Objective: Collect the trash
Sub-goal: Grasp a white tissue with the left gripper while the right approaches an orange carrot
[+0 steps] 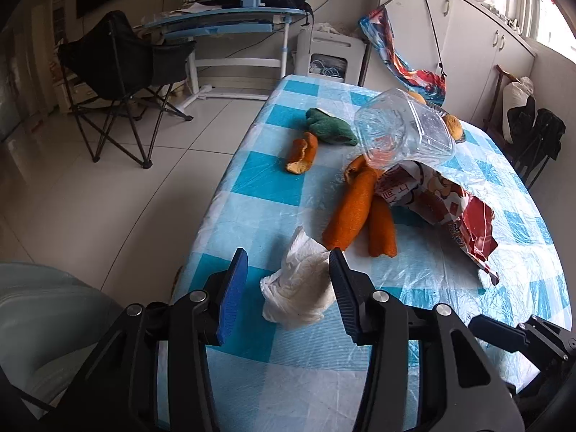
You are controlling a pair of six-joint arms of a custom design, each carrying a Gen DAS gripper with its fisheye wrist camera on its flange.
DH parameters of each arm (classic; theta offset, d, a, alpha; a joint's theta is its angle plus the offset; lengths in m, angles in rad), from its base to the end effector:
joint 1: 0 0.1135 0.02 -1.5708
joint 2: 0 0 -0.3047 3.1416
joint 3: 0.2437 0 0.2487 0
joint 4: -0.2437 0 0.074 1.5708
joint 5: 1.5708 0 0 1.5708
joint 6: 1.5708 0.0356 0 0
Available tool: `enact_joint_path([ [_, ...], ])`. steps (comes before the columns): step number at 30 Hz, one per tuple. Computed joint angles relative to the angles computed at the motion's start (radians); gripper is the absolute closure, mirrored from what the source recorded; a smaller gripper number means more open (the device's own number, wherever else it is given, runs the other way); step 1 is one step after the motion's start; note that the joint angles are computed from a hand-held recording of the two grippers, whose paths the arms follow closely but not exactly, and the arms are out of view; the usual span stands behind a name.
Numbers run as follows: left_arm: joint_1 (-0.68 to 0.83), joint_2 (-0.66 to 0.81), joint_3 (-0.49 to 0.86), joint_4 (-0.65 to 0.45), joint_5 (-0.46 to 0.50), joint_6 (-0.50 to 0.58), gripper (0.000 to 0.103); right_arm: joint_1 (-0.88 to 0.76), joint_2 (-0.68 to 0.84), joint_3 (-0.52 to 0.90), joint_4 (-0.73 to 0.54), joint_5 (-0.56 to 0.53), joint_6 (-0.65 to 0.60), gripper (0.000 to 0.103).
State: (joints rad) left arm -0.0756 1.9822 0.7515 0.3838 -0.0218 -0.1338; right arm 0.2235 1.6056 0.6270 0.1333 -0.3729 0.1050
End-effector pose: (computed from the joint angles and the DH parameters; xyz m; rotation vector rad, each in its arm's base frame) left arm 0.3506 -0.0258 0.1032 -0.0803 2.4173 -0.0695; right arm 0.2762 0.0761 0.1711 -0.3162 2.4054 0.6005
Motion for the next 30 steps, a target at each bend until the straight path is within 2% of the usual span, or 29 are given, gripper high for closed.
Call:
enact_joint_path([
  [7, 0.051, -0.022, -0.028, -0.013, 0.030, -0.019, 0.058, 0.048, 0.139, 0.169, -0.014, 0.051, 0.045, 0.055],
  [9, 0.055, -0.022, -0.028, -0.015, 0.032, -0.022, 0.058, 0.046, 0.167, 0.216, -0.041, 0.041, 0.062, 0.064],
  [13, 0.049, -0.018, -0.027, -0.018, 0.032, -0.017, 0.058, 0.061, 0.212, 0.302, -0.123, 0.085, 0.074, 0.067],
  [15, 0.043, -0.017, -0.029, -0.014, 0.025, -0.013, 0.058, 0.066, 0.221, 0.318, -0.140, 0.100, 0.068, 0.076],
  [17, 0.038, -0.017, -0.031, -0.011, 0.025, -0.006, 0.058, 0.065, 0.213, 0.311, -0.151, 0.098, 0.063, 0.085],
  [18, 0.035, -0.018, -0.033, -0.008, 0.024, -0.003, 0.058, 0.065, 0.202, 0.297, -0.148, 0.097, 0.057, 0.086],
  [25, 0.029, -0.025, -0.049, 0.007, 0.053, 0.011, 0.058, 0.056, 0.072, 0.177, -0.192, 0.087, -0.012, 0.088],
  [30, 0.022, -0.036, -0.075, 0.023, 0.135, 0.032, 0.058, -0.009, -0.075, 0.039, -0.226, 0.074, -0.058, 0.088],
])
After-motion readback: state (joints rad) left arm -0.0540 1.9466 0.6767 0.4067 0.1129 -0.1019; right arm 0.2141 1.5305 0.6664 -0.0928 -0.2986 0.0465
